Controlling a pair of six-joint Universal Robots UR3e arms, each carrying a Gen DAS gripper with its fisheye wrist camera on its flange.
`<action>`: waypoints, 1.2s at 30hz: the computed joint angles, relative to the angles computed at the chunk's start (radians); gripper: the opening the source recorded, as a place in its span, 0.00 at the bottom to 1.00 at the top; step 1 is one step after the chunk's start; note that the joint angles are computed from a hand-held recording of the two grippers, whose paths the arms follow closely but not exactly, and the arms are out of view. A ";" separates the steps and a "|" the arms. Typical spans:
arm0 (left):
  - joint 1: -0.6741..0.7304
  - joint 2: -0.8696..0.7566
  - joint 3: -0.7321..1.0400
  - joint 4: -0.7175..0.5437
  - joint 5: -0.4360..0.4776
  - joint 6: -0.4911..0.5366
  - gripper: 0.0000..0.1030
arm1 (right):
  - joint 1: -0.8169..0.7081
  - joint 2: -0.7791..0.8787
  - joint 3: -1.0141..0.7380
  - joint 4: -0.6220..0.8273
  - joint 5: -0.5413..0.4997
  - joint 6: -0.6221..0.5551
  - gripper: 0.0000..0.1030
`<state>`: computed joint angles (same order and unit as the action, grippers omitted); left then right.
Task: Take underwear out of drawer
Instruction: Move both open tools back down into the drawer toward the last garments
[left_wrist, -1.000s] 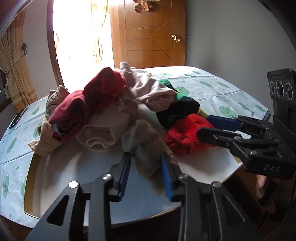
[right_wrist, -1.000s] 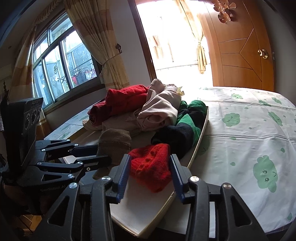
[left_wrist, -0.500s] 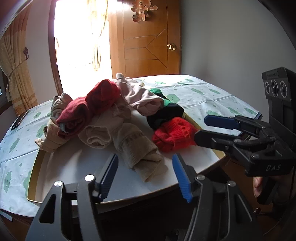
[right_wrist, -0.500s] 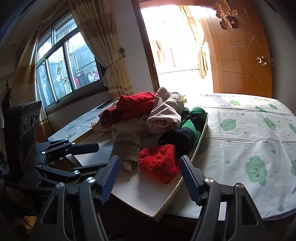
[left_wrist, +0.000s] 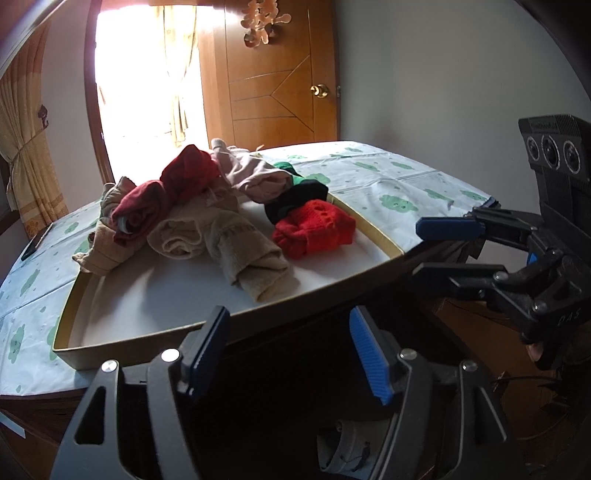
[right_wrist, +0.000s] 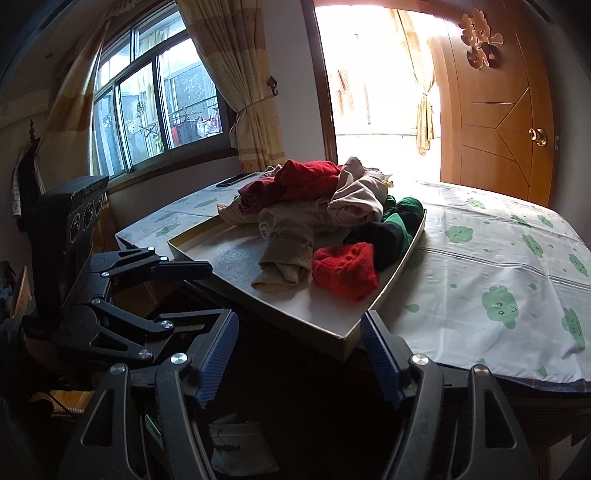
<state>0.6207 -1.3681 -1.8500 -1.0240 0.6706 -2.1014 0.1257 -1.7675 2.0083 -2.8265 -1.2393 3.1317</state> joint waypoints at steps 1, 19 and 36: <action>0.018 0.026 -0.020 -0.016 -0.016 0.025 0.66 | 0.002 -0.024 0.012 0.021 -0.003 -0.015 0.68; -0.008 0.065 -0.111 -0.165 0.223 0.296 0.69 | 0.005 -0.304 0.110 0.404 -0.085 -0.218 0.69; -0.252 -0.328 0.227 -0.312 0.520 0.079 0.70 | 0.041 -0.131 0.095 0.489 -0.127 -0.269 0.69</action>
